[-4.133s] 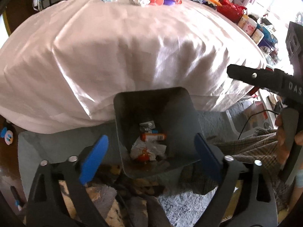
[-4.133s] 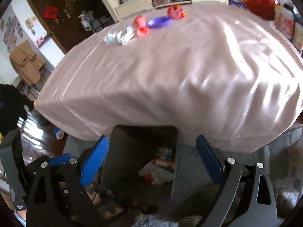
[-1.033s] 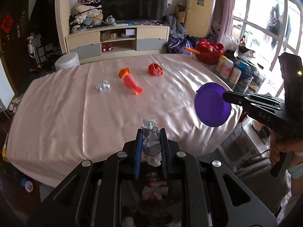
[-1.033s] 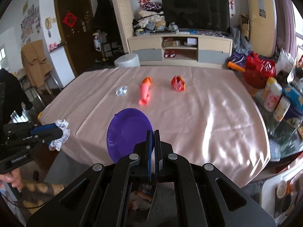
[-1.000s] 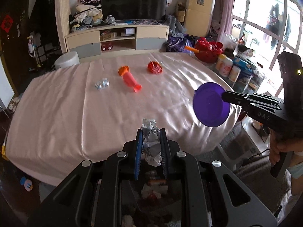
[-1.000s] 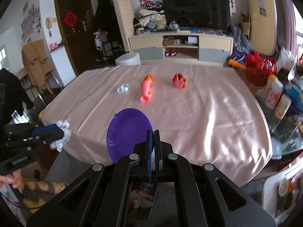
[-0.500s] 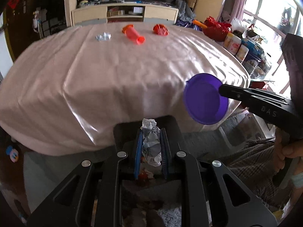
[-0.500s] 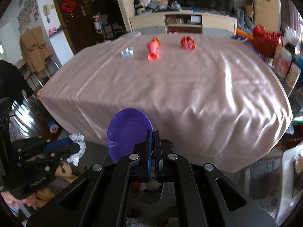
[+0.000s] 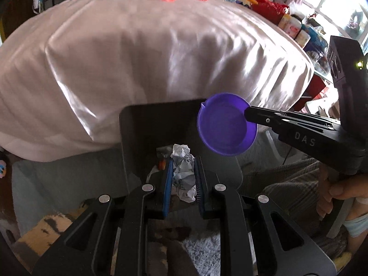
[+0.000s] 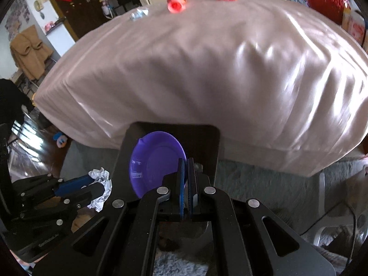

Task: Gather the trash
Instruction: 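Lower the foil and purple bowl into the black bin and open both tools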

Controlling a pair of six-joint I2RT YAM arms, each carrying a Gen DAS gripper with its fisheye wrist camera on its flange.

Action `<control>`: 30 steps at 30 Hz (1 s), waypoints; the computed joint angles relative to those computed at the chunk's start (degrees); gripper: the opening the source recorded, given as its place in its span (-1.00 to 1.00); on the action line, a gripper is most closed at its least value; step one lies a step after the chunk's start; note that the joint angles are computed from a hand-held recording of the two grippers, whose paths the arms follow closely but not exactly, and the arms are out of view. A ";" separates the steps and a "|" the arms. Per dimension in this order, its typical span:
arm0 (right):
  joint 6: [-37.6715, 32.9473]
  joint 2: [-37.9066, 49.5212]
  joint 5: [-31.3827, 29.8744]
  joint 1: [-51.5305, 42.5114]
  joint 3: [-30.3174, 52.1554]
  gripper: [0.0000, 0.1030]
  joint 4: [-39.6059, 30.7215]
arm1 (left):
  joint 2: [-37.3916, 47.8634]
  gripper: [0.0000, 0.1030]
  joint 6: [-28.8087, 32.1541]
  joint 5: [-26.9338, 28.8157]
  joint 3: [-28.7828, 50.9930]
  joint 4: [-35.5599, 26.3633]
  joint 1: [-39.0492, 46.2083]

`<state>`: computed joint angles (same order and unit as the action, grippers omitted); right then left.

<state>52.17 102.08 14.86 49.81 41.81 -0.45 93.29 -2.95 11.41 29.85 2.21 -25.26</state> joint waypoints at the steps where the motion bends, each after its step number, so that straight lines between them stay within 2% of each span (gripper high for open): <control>1: 0.30 0.30 -0.19 -0.05 -0.01 -0.92 0.18 | 0.62 -0.67 0.21 -0.28 0.13 0.10 -0.10; 6: 0.53 1.21 0.19 -0.50 1.27 -0.91 -0.55 | 1.25 -0.65 0.58 -0.33 0.47 -0.15 -0.45; 9: 0.56 1.23 -1.18 -1.12 0.68 -0.84 0.73 | 1.90 -0.60 0.33 -0.04 0.92 -0.62 0.03; 11: 0.44 1.23 -2.16 -1.59 0.31 -0.84 1.17 | 2.25 -0.49 0.25 -0.10 1.22 -0.98 0.14; 13: 0.34 1.35 -2.44 -2.11 -0.09 -0.84 1.41 | 2.27 -0.29 0.12 -0.55 1.35 -1.23 0.02; 16: 0.87 1.28 -2.84 -2.64 -0.51 -0.76 1.48 | 1.90 -0.17 0.03 -1.07 1.14 -1.14 -0.01; 17: 1.07 1.15 -2.69 -2.68 -0.70 -0.58 1.46 | 1.80 -0.16 -0.07 -1.21 1.17 -1.24 -0.01; 18: 1.25 0.92 -2.52 -2.78 -1.02 -0.31 1.60 | 1.78 -0.12 -0.12 -1.33 1.21 -1.29 0.01; 19: 1.43 0.63 -2.40 -2.80 -1.44 -0.19 1.96 | 1.69 -0.09 -0.17 -1.47 1.17 -1.26 0.00; 20: 1.70 0.23 -2.08 -2.78 -1.89 -0.08 2.25 | 1.64 -0.08 -0.16 -1.55 1.15 -1.25 0.02; 22: 1.90 -0.34 -1.76 -2.81 -2.26 -0.05 2.21 | 1.26 -0.02 -0.20 -1.75 1.04 -1.26 -0.08; 23: 2.04 -0.51 -1.71 -2.88 -2.31 0.05 2.14 | 0.96 0.01 -0.12 -1.85 0.90 -1.26 0.04; 25: 2.81 -1.58 -1.41 -3.20 -3.16 0.29 2.10 | 0.28 0.21 -0.07 -2.05 0.85 -1.64 0.22; 26: 3.17 -2.33 -1.25 -3.38 -3.61 0.52 2.01 | -0.27 0.30 -0.09 -2.05 0.92 -2.15 0.40; 27: 3.53 -3.51 -0.92 -3.62 -4.19 0.75 1.83 | -1.10 0.49 -0.24 -2.07 1.06 -2.87 0.68; 28: 3.75 -4.93 -0.47 -3.89 -4.61 0.84 1.24 | -1.66 0.64 -0.40 -2.16 1.22 -3.34 0.90; 30: 3.69 -7.22 0.04 -4.36 -5.16 0.93 0.58 | -3.56 0.77 -0.82 -1.46 1.92 -5.46 2.03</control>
<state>55.87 94.86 14.90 45.44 36.66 0.13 89.73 -3.77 9.95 31.77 -3.24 -23.23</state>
